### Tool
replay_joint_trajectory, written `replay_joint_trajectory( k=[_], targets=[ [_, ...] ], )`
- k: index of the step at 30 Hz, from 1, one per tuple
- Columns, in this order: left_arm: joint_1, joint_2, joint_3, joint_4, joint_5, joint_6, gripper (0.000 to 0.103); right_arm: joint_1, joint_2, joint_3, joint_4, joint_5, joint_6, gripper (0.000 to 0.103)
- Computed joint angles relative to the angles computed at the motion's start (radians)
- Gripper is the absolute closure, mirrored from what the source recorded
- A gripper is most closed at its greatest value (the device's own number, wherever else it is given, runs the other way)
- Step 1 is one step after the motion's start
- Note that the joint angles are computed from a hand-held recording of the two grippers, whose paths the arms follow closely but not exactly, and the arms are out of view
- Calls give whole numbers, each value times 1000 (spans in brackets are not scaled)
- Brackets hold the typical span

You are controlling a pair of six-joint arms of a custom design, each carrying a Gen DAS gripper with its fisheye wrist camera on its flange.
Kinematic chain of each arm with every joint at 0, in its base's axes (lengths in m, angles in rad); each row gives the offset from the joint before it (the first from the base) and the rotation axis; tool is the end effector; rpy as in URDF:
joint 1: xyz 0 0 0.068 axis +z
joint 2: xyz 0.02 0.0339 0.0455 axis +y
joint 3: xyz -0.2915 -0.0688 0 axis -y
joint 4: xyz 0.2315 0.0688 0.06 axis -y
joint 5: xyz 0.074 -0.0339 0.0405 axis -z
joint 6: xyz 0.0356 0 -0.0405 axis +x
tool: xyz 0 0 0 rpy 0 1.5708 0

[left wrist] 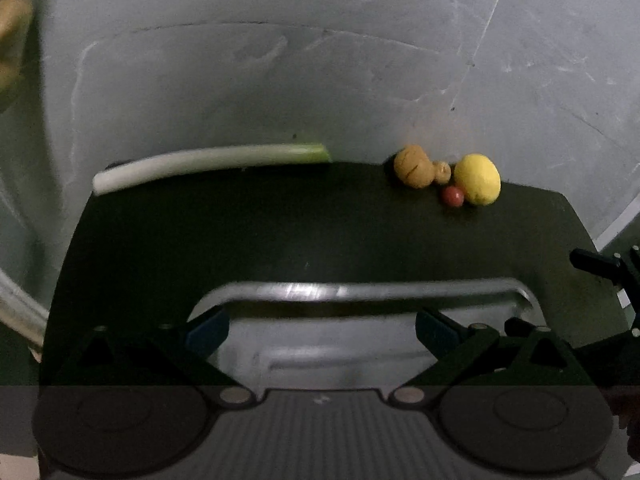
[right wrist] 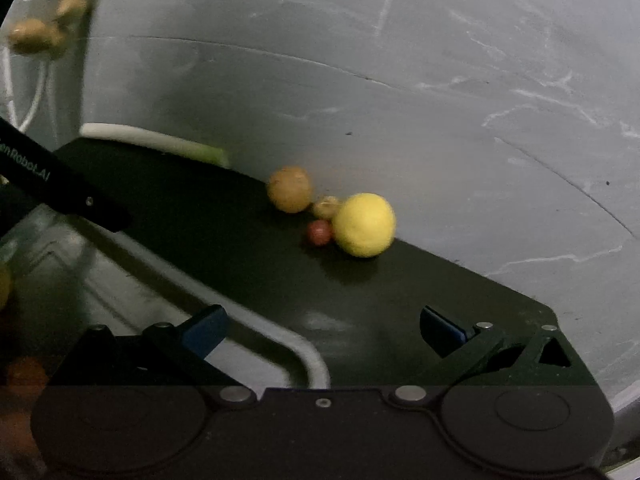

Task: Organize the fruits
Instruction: 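Lift both tools and reach toward the lemon and brown potato, then close the right tool on the lemon while the left tool grasps the brown potato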

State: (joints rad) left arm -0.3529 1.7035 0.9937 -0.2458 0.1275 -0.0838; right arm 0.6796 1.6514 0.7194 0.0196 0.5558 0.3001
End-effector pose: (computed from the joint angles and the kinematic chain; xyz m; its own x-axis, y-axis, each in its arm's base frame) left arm 0.3141 -0.1205 0.2078 -0.7981 0.2055 -0.5664 0.3461 0.9258 -0.1518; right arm 0.2401 0.1698 0.1715 -0.6713 -0.2196 -0.7079 -0.0883 0.9720 -0.2178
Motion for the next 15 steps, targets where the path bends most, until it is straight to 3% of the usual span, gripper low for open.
replay_joint_trajectory(
  k=[6,15],
  targets=[
    [-51,114,128,-14,-28,-91,1,-104,31,3,93,-56,-71,1],
    [-98,286,334,-28,-31,-162,1,-270,123,68,198,-232,-88,1]
  ],
)
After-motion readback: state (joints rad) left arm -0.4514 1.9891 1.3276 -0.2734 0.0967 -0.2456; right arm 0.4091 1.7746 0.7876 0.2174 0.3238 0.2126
